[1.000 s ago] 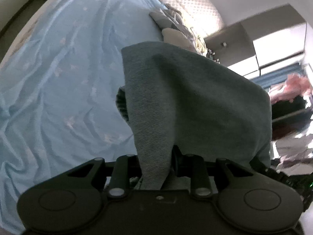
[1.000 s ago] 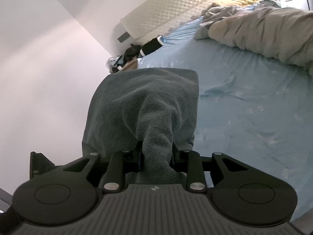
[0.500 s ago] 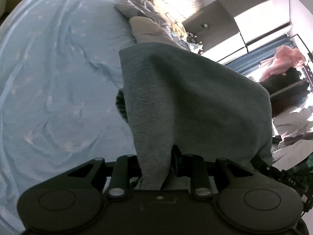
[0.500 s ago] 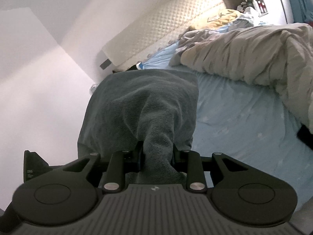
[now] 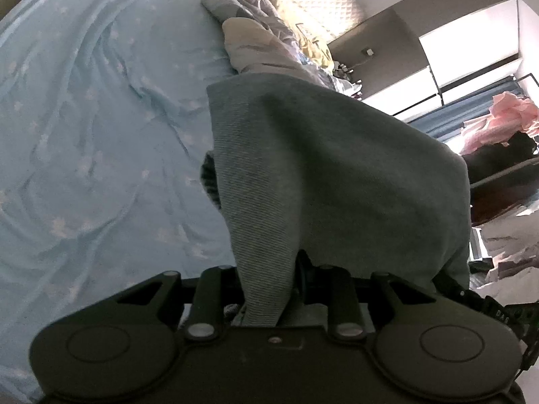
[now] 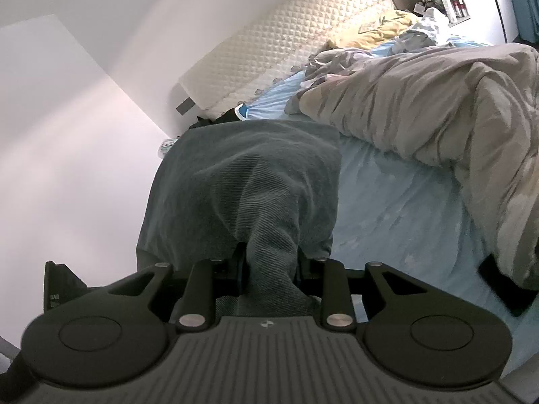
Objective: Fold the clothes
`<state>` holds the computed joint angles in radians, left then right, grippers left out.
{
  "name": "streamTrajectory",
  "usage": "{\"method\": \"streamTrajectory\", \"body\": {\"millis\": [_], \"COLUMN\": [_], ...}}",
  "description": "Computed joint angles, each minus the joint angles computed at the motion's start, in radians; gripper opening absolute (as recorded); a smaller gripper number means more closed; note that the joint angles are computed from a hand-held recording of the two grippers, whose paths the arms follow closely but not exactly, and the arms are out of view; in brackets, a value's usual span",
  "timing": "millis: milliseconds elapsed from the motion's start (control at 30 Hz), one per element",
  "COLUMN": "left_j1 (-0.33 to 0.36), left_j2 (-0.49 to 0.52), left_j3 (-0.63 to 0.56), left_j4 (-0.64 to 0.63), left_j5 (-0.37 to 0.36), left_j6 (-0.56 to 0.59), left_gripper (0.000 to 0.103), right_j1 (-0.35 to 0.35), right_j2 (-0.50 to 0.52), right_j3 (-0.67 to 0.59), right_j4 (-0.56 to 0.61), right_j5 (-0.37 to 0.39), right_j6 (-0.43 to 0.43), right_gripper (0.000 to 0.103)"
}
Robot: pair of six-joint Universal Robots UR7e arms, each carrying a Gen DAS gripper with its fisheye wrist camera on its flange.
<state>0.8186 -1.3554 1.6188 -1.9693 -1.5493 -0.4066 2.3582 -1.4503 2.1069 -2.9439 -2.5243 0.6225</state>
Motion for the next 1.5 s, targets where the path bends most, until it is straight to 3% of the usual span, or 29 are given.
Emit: {"method": "streamTrajectory", "body": {"millis": [200,500,667,800,933,1100,1267,1500], "left_j1": [-0.043,-0.109,-0.155,-0.201,-0.264,-0.337,-0.396,-0.433], "left_j2": [0.046,0.13,0.18,0.237,0.297,0.415,0.534,0.693], "left_j3": [0.004,-0.004,0.006,0.016,0.027,-0.004,-0.066,-0.197], "left_j4": [-0.049,-0.111,-0.154,-0.217,-0.283,-0.34,-0.375,-0.362], "left_j5": [-0.007,-0.026,-0.004,0.025,0.069,0.092,0.099,0.085], "left_j6": [-0.026,-0.005,-0.047,-0.101,-0.185,-0.285,-0.364,-0.383], "left_gripper": [0.022,0.022,0.022,0.022,0.022,0.022,0.022,0.022], "right_j1": [0.003,0.041,0.011,-0.056,-0.154,-0.324,-0.49,-0.888], "right_j2": [-0.073,-0.154,-0.247,-0.361,-0.507,-0.689,-0.807,-0.94], "right_j3": [0.013,0.046,0.07,0.098,0.109,0.072,0.003,-0.078], "right_j4": [0.058,0.096,0.135,0.14,0.201,0.365,0.505,0.649], "right_j5": [-0.021,-0.141,-0.119,-0.044,0.066,0.219,0.353,0.675], "right_j6": [-0.004,0.039,0.009,-0.084,-0.175,-0.28,-0.386,-0.582], "right_gripper": [0.028,0.028,0.028,0.028,0.028,0.028,0.028,0.028]}}
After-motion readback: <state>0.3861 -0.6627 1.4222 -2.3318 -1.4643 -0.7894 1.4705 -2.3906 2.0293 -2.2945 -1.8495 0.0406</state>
